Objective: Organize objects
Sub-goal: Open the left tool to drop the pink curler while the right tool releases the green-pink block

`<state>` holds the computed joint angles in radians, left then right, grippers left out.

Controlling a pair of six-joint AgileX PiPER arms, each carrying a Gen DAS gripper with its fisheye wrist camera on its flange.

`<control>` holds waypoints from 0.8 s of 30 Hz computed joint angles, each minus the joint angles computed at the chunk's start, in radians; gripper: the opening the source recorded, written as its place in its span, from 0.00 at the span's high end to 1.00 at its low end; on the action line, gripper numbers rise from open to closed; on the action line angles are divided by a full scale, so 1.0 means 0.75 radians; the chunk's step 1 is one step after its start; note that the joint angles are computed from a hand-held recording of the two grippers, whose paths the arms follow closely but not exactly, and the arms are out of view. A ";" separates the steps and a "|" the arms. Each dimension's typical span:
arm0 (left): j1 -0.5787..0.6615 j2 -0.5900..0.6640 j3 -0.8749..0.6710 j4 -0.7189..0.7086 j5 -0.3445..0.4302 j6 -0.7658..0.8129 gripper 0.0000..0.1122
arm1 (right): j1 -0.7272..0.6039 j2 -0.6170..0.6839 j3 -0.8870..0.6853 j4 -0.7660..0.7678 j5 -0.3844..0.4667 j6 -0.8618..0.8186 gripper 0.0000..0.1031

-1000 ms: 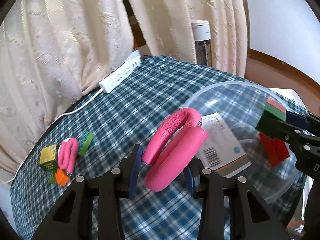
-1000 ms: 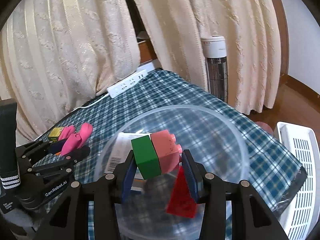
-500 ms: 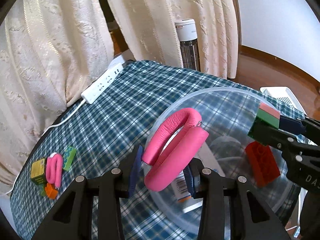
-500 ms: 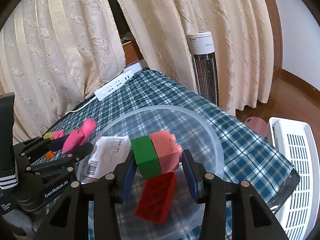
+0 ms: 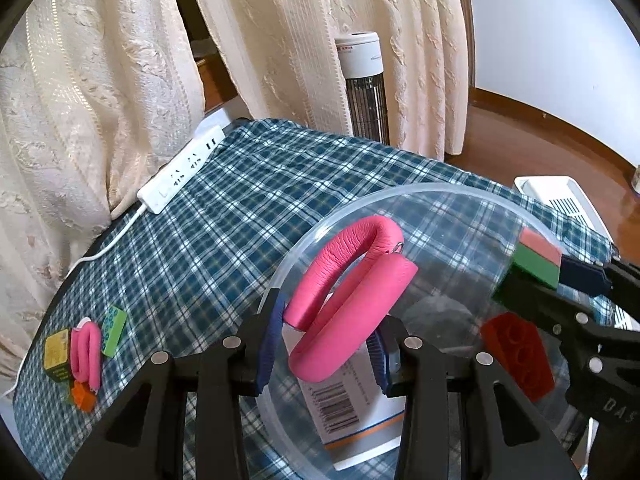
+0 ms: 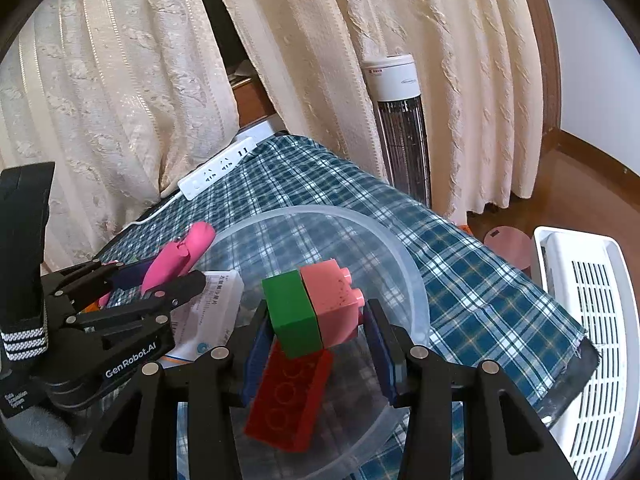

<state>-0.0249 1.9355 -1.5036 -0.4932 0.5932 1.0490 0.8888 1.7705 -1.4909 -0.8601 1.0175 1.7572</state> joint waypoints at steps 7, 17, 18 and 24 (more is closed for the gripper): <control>0.004 0.012 -0.033 -0.024 0.059 -0.005 0.46 | 0.008 0.004 0.000 -0.008 -0.001 0.016 0.53; 0.016 -0.035 0.012 -0.079 0.048 0.048 0.38 | 0.039 0.002 -0.019 -0.032 0.065 0.045 0.53; 0.016 -0.040 0.015 -0.081 0.046 0.049 0.38 | 0.041 0.003 -0.023 -0.032 0.069 0.044 0.53; 0.038 -0.066 0.035 -0.111 0.046 0.082 0.37 | 0.053 0.014 -0.050 -0.031 0.089 0.035 0.53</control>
<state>0.0036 1.8862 -1.4772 -0.5765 0.6280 1.1102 0.9287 1.7811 -1.5285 -0.8837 1.0842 1.7837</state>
